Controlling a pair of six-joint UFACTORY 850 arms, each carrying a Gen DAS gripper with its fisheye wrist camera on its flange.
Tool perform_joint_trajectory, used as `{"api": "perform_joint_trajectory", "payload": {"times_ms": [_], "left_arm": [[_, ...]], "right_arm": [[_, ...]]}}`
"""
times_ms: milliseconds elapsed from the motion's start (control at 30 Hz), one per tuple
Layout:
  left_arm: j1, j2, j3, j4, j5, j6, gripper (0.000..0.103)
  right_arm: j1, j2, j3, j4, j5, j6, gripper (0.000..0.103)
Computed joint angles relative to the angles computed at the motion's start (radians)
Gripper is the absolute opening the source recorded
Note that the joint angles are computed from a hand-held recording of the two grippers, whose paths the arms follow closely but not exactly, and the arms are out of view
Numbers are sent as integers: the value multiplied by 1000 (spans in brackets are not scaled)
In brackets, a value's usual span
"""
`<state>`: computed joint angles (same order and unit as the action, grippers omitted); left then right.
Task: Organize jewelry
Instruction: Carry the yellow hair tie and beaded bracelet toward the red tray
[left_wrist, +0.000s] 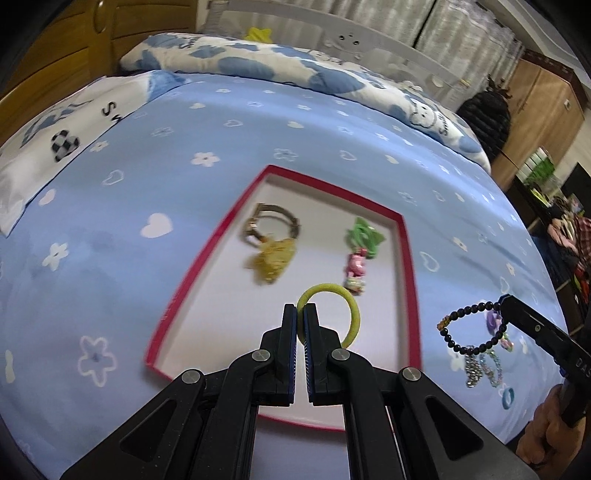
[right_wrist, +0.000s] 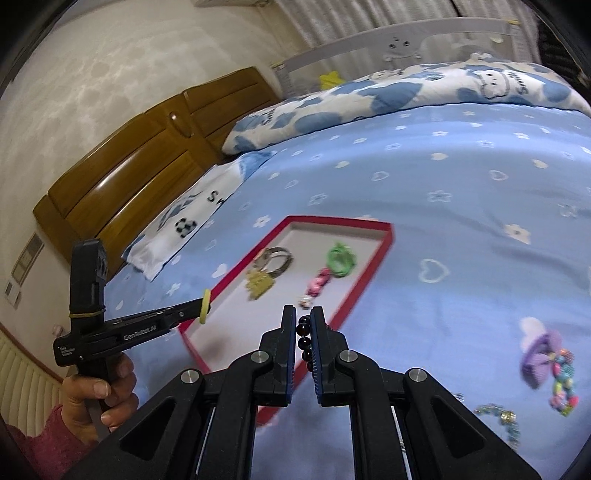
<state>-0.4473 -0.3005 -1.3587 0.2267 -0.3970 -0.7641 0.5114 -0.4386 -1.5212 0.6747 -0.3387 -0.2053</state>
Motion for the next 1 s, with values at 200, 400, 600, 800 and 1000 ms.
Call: {"api": "perform_joint_trajectory", "payload": {"times_ms": [200, 400, 600, 800, 1000], "left_arm": [[20, -8, -3, 7, -15, -13, 3], [28, -44, -42, 16, -48, -7, 3], [32, -99, -98, 48, -95, -1, 3], [41, -158, -154, 52, -128, 21, 3], [44, -217, -209, 35, -168, 63, 3]], "right_arm": [[25, -58, -83, 34, -27, -53, 7], [35, -121, -157, 107, -64, -110, 7], [36, -189, -227, 144, -111, -121, 7], [25, -241, -261, 62, -140, -28, 7], [11, -276, -284, -85, -172, 115, 7]]}}
